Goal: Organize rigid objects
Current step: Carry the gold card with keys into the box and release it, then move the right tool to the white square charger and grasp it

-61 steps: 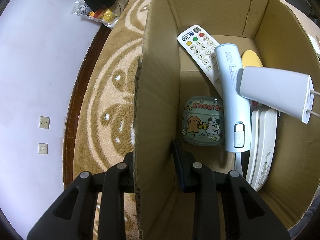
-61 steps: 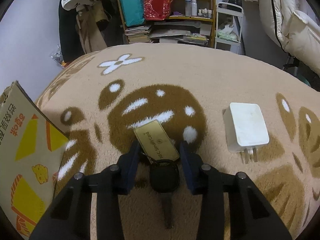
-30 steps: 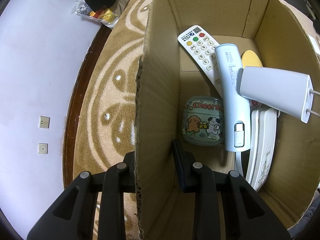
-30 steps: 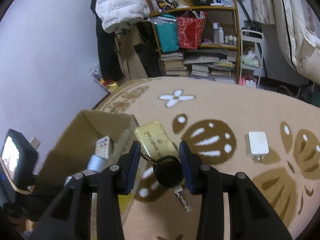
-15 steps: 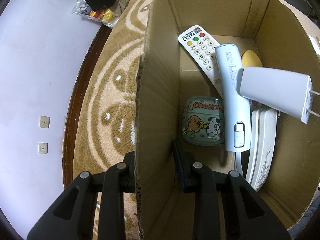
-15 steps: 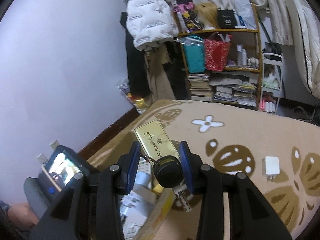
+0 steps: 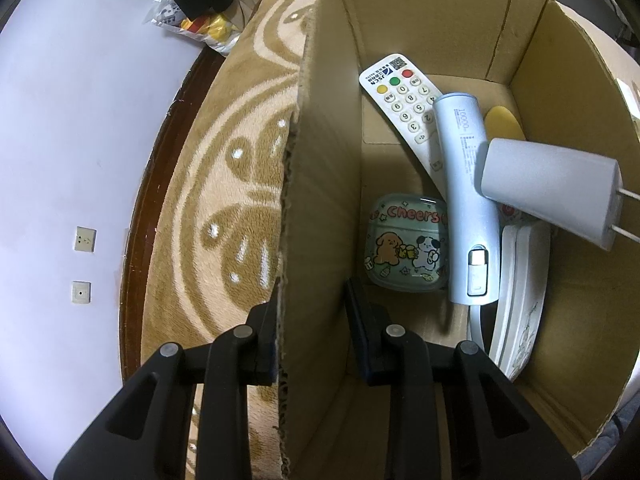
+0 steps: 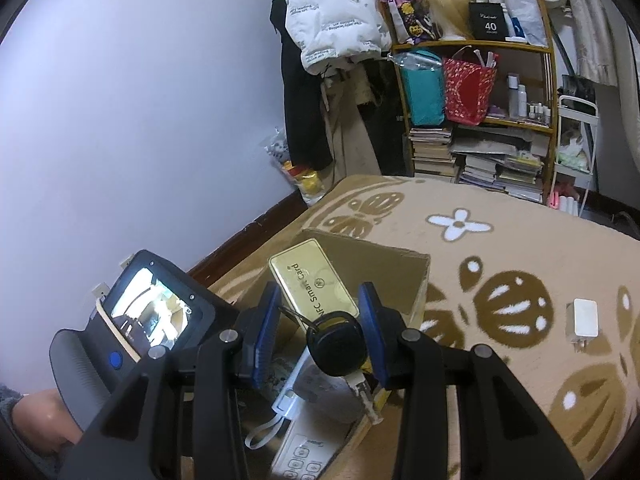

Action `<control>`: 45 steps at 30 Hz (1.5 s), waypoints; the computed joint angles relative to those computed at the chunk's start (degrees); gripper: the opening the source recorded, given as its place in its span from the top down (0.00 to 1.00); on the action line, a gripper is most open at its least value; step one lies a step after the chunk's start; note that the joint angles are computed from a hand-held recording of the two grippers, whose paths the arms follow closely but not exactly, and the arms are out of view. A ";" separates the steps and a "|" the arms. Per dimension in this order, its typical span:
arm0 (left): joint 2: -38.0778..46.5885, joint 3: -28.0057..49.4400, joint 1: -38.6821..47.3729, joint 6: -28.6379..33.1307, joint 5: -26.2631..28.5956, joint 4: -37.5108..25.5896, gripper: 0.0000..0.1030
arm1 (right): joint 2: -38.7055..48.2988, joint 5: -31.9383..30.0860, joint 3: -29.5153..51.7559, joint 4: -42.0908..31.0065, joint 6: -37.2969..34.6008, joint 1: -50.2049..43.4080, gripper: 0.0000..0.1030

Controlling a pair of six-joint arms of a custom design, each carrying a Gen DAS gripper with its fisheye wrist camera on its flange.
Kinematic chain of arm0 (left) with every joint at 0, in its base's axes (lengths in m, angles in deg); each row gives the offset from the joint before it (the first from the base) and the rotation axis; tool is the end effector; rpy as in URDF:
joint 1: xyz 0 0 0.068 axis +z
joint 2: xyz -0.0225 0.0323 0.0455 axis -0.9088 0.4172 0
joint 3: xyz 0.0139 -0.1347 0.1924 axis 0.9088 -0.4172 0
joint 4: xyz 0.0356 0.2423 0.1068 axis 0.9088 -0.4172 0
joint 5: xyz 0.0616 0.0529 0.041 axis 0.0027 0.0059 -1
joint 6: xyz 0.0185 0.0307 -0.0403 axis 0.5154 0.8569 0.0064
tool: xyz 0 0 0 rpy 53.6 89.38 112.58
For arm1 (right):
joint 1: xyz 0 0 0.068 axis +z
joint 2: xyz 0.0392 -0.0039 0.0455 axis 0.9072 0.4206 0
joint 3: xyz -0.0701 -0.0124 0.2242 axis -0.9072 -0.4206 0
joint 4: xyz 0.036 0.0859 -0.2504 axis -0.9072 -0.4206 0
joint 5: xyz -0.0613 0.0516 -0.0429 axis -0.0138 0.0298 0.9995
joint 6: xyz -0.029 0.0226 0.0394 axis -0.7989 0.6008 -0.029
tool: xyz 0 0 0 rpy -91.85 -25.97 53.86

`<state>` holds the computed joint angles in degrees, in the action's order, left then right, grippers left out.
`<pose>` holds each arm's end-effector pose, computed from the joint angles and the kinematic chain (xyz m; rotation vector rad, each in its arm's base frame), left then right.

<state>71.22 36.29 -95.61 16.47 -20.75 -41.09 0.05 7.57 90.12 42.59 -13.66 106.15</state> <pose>0.3890 -0.2170 0.1337 1.0986 2.6279 0.3153 0.2586 0.1974 0.2019 0.4459 2.1453 0.1388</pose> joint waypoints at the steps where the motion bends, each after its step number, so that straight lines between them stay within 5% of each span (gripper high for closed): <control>1: 0.00 0.00 0.00 0.00 0.00 0.00 0.73 | 0.60 -0.22 0.38 -0.11 0.08 0.02 0.59; 17: 0.50 0.66 0.27 -0.09 0.37 -0.22 0.73 | 5.36 0.29 4.52 -5.66 1.57 0.04 0.58; 36: 1.01 1.35 0.73 -0.04 0.76 -0.42 0.72 | -2.13 3.71 -0.67 -9.25 5.43 -3.40 0.00; 45: 0.80 1.11 0.63 -0.17 0.78 -0.39 0.72 | -10.00 6.86 -8.63 -12.48 7.79 -9.02 0.00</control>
<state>72.02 37.40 -94.98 16.30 -19.97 -41.48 -9.95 14.43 81.49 30.11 -5.87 97.13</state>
